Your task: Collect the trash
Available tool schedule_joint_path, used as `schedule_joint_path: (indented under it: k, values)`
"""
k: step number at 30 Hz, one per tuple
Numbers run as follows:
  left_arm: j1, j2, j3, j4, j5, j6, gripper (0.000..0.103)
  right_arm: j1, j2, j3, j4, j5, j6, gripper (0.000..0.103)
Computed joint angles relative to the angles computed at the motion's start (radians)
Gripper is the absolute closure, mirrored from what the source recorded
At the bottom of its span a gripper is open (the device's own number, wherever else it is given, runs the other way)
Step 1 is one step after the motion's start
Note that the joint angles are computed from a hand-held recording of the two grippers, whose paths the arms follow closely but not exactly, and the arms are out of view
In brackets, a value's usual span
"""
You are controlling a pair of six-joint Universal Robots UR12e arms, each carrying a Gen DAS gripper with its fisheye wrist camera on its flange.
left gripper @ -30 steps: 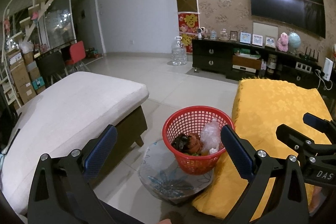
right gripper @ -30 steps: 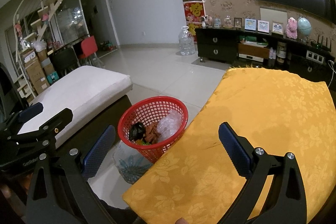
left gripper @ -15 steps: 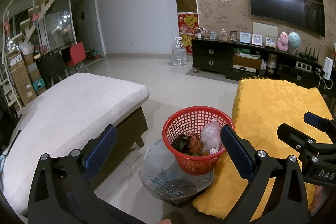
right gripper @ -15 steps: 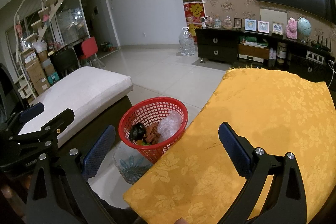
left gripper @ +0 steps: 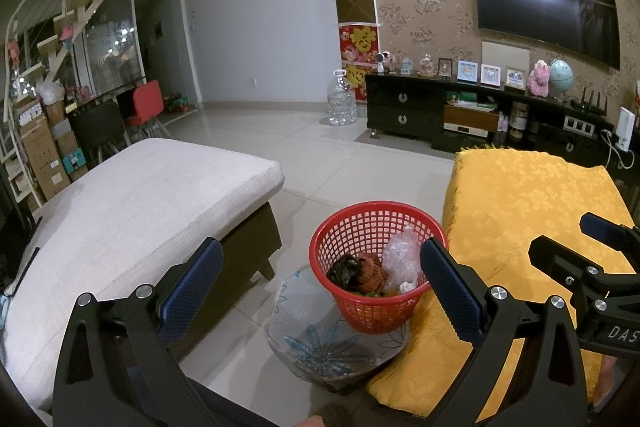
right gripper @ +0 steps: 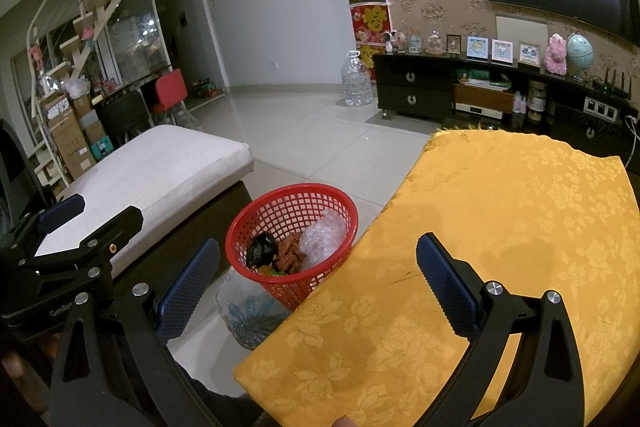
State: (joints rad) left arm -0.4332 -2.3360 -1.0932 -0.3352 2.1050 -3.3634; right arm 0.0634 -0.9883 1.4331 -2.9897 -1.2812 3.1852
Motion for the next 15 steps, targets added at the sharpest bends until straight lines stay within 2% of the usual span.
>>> schedule_joint_path:
  k: [15]
  values:
    - [-0.001, -0.001, -0.001, 0.009, 0.007, -0.001, 0.008, -0.002, -0.003, 0.004, 0.006, -0.003, 0.000, 0.007]
